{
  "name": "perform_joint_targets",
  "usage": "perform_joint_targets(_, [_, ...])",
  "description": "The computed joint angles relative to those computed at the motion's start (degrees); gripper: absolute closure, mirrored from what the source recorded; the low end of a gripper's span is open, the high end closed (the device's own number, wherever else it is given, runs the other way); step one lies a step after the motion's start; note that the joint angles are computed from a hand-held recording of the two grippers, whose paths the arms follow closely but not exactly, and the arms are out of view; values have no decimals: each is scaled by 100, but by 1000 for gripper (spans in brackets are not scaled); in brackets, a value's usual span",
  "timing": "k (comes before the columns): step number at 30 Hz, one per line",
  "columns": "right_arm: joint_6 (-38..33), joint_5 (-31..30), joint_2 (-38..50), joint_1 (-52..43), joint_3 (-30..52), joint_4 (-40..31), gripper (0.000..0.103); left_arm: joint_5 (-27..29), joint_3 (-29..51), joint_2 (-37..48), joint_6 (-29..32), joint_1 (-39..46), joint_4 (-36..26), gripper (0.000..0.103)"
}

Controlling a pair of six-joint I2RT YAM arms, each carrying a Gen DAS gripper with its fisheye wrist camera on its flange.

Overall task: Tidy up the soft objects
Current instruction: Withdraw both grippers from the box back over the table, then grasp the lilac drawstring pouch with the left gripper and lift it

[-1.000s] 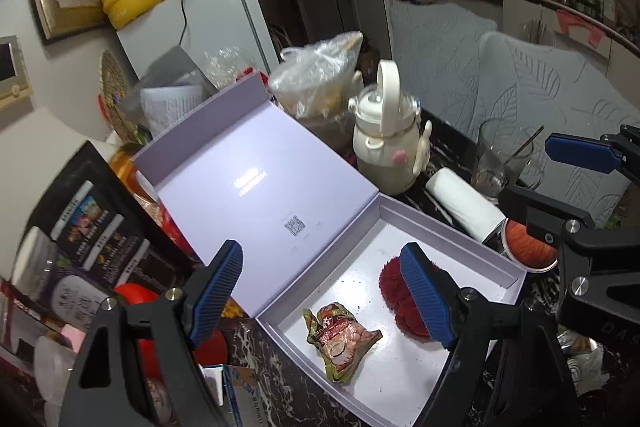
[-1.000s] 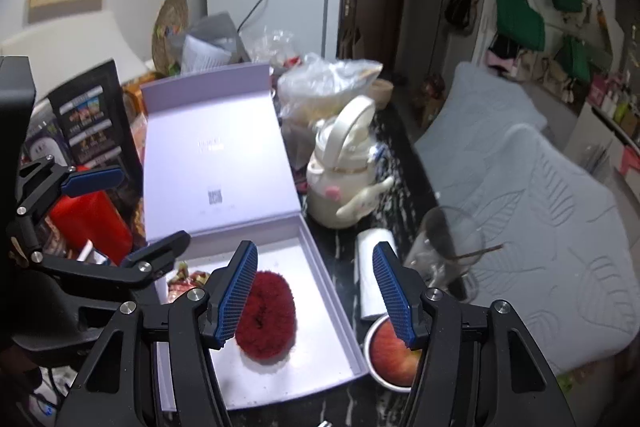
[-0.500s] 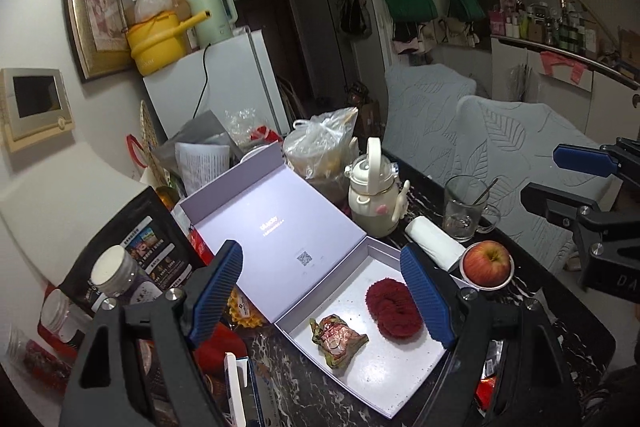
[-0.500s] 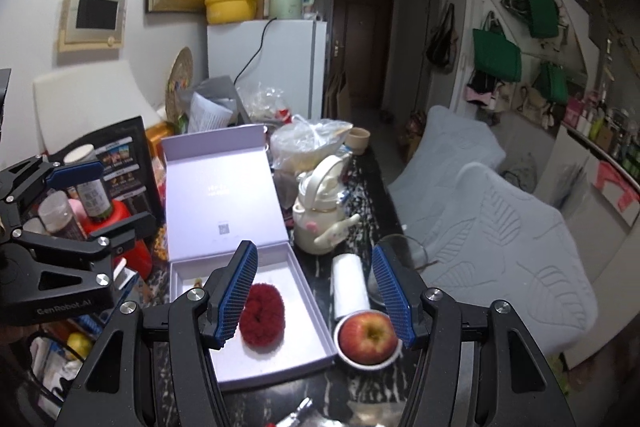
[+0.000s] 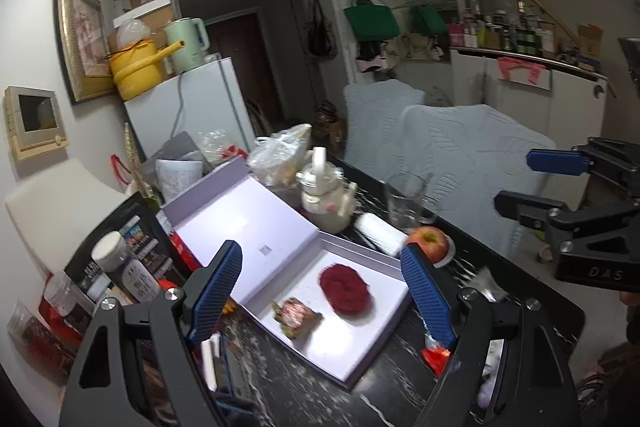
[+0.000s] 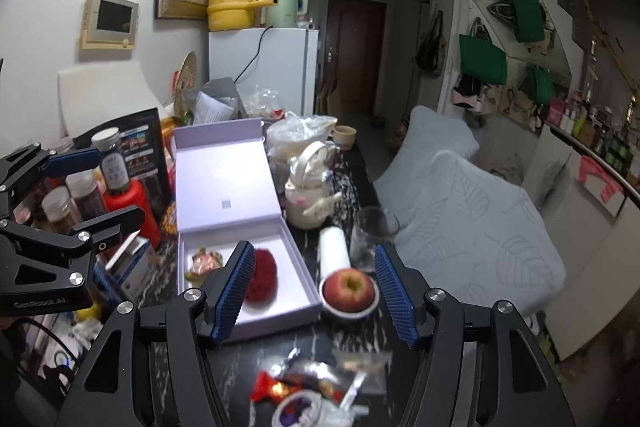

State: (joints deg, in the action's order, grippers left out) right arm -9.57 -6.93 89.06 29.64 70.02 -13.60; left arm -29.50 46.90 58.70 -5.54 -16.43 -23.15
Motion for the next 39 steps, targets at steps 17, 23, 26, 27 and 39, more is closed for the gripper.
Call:
perform_joint_targets(17, [-69,-313,-1970,-543,-2803,617,39,-807,-1018,-651,-1050,-2286,-268,21])
perform_joint_targets(23, [-70,-293,-2683,-761,-3671,787,39,-761,-1375,-497,-1517,-2853,16,21])
perform_joint_targets(26, [-72,-280,-2880,-868,-3933,806,39,-583,-1586,-396,-1702,-2992,251,21])
perform_joint_targets(27, [-69,-329,-2938,-929,-4027,813,39,-490,-1677,-353,-1748,-3022,382,21])
perform_joint_targets(39, [-141,-1030,-3005,-1900,-5147,1328,39,364,-2415,794,-2238,-3173,2039,21])
